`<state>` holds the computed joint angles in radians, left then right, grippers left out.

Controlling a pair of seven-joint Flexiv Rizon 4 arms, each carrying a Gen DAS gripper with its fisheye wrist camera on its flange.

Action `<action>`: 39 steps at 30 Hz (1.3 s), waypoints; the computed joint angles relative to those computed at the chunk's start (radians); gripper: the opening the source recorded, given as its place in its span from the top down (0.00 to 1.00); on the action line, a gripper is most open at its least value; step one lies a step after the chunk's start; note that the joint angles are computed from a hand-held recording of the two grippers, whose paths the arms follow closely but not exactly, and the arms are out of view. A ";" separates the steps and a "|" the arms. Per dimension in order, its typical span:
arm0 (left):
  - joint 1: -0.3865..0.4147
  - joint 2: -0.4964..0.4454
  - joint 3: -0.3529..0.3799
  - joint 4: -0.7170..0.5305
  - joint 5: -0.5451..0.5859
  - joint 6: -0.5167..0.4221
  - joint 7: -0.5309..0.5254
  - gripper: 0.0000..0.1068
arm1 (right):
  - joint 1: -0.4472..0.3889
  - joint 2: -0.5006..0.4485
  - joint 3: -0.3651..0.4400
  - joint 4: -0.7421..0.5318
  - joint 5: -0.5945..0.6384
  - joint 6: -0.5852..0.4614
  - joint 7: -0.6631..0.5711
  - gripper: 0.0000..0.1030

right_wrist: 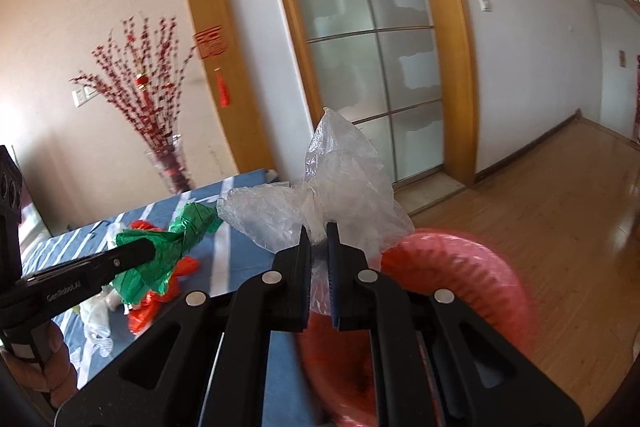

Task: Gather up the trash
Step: 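Carry the green and clear bags over the wastebasket and open both tools, then withdraw both open tools from the wastebasket back over the table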

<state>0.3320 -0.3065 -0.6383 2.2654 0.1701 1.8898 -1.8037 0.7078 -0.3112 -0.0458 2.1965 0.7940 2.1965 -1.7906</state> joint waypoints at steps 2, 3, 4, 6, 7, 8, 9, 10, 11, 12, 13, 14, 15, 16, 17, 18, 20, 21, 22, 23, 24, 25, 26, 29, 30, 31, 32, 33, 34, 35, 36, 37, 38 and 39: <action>-0.030 -0.020 0.004 -0.016 -0.002 -0.002 0.006 0.97 | -0.014 0.003 0.002 0.014 0.002 0.013 0.006 0.93; -0.046 -0.028 0.011 -0.023 -0.004 -0.001 0.010 0.97 | -0.019 0.005 -0.001 0.020 0.008 0.020 0.004 0.92; -0.061 -0.038 0.016 -0.030 -0.006 -0.001 0.014 0.97 | -0.025 0.006 0.003 0.025 0.009 0.026 0.005 0.92; -0.085 -0.058 0.017 -0.045 -0.010 -0.003 0.021 0.97 | -0.048 0.006 0.013 0.037 0.004 0.037 0.019 0.93; -0.090 -0.071 0.010 -0.053 -0.009 -0.004 0.024 0.97 | -0.058 0.007 0.018 0.041 0.001 0.041 0.025 0.92; -0.097 -0.081 0.007 -0.059 -0.010 -0.005 0.028 0.97 | -0.076 0.005 0.027 0.049 -0.011 0.046 0.041 0.92; -0.112 -0.086 0.012 -0.064 -0.015 -0.007 0.031 0.97 | -0.078 0.004 0.028 0.050 -0.009 0.047 0.043 0.92; -0.124 -0.094 0.016 -0.071 -0.019 -0.009 0.036 0.97 | -0.091 0.002 0.034 0.056 -0.019 0.052 0.056 0.92; -0.133 -0.099 0.016 -0.074 -0.021 -0.010 0.039 0.97 | -0.097 0.001 0.035 0.058 -0.024 0.052 0.063 0.92; -0.144 -0.111 0.017 -0.081 -0.024 -0.011 0.044 0.97 | -0.106 -0.001 0.039 0.063 -0.032 0.056 0.074 0.93; -0.146 -0.119 0.011 -0.085 -0.026 -0.014 0.047 0.97 | -0.109 -0.002 0.039 0.068 -0.035 0.060 0.079 0.92; -0.145 -0.127 0.005 -0.089 -0.027 -0.017 0.051 0.97 | -0.114 -0.004 0.040 0.069 -0.041 0.062 0.087 0.92; -0.147 -0.137 0.000 -0.095 -0.030 -0.020 0.056 0.97 | -0.118 -0.006 0.040 0.071 -0.045 0.064 0.094 0.92; -0.151 -0.149 -0.002 -0.103 -0.032 -0.022 0.062 0.97 | -0.126 -0.007 0.043 0.075 -0.055 0.067 0.104 0.92; -0.157 -0.158 0.000 -0.110 -0.035 -0.023 0.069 0.97 | -0.137 -0.012 0.047 0.079 -0.068 0.073 0.118 0.92; -0.167 -0.166 0.003 -0.116 -0.039 -0.024 0.075 0.97 | -0.140 -0.015 0.046 0.080 -0.072 0.075 0.126 0.92; -0.179 -0.183 0.004 -0.128 -0.040 -0.021 0.088 0.97 | -0.155 -0.020 0.048 0.085 -0.092 0.076 0.150 0.92; -0.183 -0.189 0.003 -0.132 -0.042 -0.022 0.093 0.97 | -0.159 -0.022 0.047 0.086 -0.099 0.075 0.159 0.92; -0.185 -0.197 0.001 -0.137 -0.043 -0.023 0.098 0.97 | -0.169 -0.026 0.049 0.089 -0.112 0.075 0.175 0.92; -0.188 -0.207 0.000 -0.144 -0.044 -0.024 0.103 0.97 | -0.177 -0.030 0.051 0.092 -0.126 0.076 0.189 0.92; -0.189 -0.219 -0.004 -0.151 -0.046 -0.027 0.108 0.97 | -0.188 -0.034 0.055 0.096 -0.144 0.078 0.208 0.92; -0.193 -0.233 -0.008 -0.161 -0.051 -0.033 0.112 0.96 | -0.207 -0.042 0.064 0.100 -0.171 0.081 0.235 0.92; -0.191 -0.244 -0.014 -0.168 -0.054 -0.040 0.118 0.96 | -0.212 -0.046 0.063 0.100 -0.184 0.078 0.251 0.92; -0.187 -0.286 -0.038 -0.191 -0.077 -0.078 0.137 0.96 | -0.291 -0.064 0.098 0.119 -0.303 0.070 0.357 0.92; -0.196 -0.296 -0.032 -0.196 -0.089 -0.083 0.142 0.92 | -0.307 -0.071 0.102 0.124 -0.333 0.067 0.386 0.90; -0.201 -0.303 -0.028 -0.199 -0.097 -0.090 0.151 0.87 | -0.314 -0.077 0.098 0.125 -0.356 0.052 0.406 0.89; -0.218 -0.303 -0.010 -0.202 -0.109 -0.094 0.156 0.84 | -0.312 -0.079 0.089 0.129 -0.367 0.044 0.419 0.89; -0.237 -0.302 0.012 -0.204 -0.120 -0.093 0.160 0.78 | -0.311 -0.083 0.083 0.133 -0.378 0.039 0.432 0.88; -0.251 -0.297 0.031 -0.202 -0.131 -0.091 0.161 0.76 | -0.313 -0.086 0.080 0.139 -0.392 0.037 0.446 0.85; -0.266 -0.293 0.051 -0.201 -0.140 -0.088 0.163 0.75 | -0.314 -0.089 0.077 0.144 -0.401 0.040 0.459 0.83; -0.284 -0.284 0.079 -0.195 -0.151 -0.084 0.160 0.74 | -0.311 -0.092 0.073 0.149 -0.405 0.044 0.468 0.77; -0.294 -0.278 0.097 -0.189 -0.158 -0.078 0.158 0.73 | -0.306 -0.094 0.067 0.152 -0.407 0.047 0.474 0.68; -0.300 -0.273 0.110 -0.183 -0.163 -0.071 0.156 0.72 | -0.297 -0.096 0.059 0.156 -0.402 0.053 0.476 0.64; -0.305 -0.262 0.128 -0.169 -0.166 -0.057 0.150 0.69 | -0.289 -0.098 0.052 0.157 -0.399 0.057 0.475 0.55</action>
